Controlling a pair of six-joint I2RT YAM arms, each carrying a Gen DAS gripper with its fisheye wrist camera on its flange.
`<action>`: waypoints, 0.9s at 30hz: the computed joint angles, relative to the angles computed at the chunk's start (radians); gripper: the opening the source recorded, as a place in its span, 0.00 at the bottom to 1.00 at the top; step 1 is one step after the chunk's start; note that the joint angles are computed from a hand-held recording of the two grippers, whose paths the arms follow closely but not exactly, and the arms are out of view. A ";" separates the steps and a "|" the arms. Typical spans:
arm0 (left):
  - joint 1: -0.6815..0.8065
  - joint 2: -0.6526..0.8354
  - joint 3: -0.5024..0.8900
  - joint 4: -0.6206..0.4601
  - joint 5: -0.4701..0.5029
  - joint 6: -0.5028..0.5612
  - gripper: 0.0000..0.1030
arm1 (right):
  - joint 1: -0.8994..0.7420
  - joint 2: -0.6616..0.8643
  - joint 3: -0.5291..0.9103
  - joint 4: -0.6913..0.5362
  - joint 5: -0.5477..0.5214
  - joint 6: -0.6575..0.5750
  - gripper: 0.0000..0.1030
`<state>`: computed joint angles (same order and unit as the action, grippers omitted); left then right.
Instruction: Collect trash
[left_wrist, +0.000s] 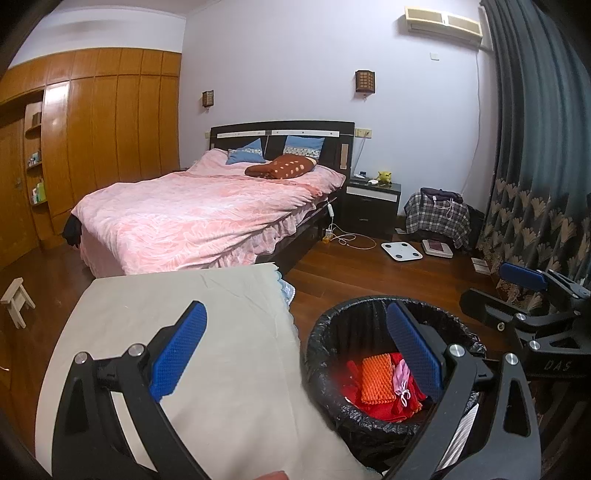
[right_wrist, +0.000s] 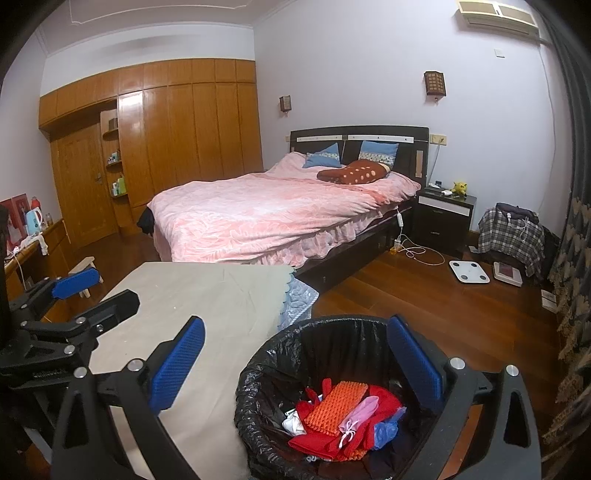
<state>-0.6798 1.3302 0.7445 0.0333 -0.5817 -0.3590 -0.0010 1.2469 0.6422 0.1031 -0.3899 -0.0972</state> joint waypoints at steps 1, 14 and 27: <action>0.001 0.000 -0.001 0.003 0.001 0.002 0.92 | 0.000 0.000 0.000 0.000 0.000 0.000 0.94; 0.000 -0.004 -0.001 -0.005 -0.003 0.000 0.92 | 0.001 -0.001 0.000 -0.002 0.001 0.000 0.94; 0.018 -0.009 -0.023 0.009 0.009 0.004 0.92 | 0.002 -0.001 -0.001 -0.001 0.001 0.001 0.94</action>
